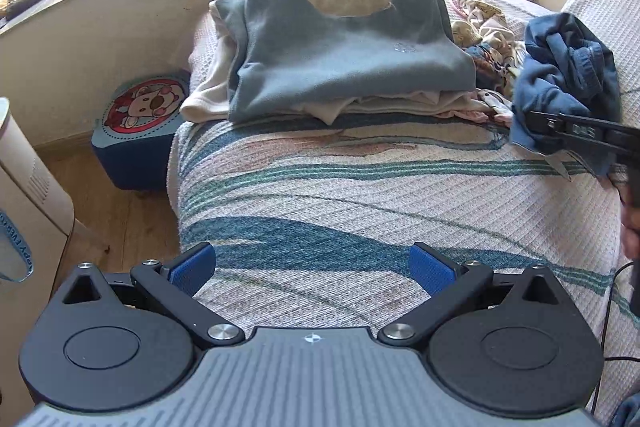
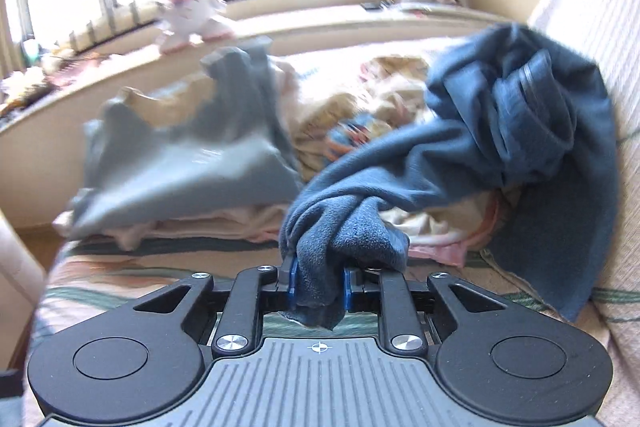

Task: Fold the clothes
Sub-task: 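Lift the sweatpants with the right tool while the left tool grasps the waistband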

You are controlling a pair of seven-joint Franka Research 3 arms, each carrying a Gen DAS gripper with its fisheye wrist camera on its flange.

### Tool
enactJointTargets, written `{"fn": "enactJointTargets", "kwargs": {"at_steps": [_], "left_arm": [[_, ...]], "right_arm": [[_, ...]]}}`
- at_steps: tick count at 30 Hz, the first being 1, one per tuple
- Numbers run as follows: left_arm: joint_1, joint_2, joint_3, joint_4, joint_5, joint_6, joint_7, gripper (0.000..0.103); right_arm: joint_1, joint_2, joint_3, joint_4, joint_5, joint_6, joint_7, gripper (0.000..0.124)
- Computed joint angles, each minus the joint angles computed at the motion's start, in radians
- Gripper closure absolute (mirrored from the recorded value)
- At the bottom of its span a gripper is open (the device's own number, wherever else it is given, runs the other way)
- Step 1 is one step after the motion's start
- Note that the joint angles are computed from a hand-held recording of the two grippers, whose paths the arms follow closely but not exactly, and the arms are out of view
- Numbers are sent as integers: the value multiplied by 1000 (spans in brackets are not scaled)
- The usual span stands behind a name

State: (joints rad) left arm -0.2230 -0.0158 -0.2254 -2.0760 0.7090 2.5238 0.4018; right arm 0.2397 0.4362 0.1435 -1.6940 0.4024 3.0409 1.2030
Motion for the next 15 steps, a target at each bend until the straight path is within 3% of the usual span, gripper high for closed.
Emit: {"fn": "enactJointTargets", "kwargs": {"at_steps": [2,4,6,12,15], "left_arm": [[1,-19,0,-11,2,-12,-17,0],[4,-38,-2,-21,4,-24,-33,0],[8,-60,-6,-32,3,-42,-47,0],[23,-118,-17,-75,-1,-84,-88,0],[29,-143,-22,-97,-10,-92,-100,0]], "right_arm": [[-88,-49,112,-43,74,-20,-106,104],[-203,-103,251,-84,233,-88,-292,105],[-268,-166,327,-134,380,-158,-448,105],[-290,-293,341,-230,634,-422,-634,105],[-233,-315,321,-269,575,-464,-655,105]]}}
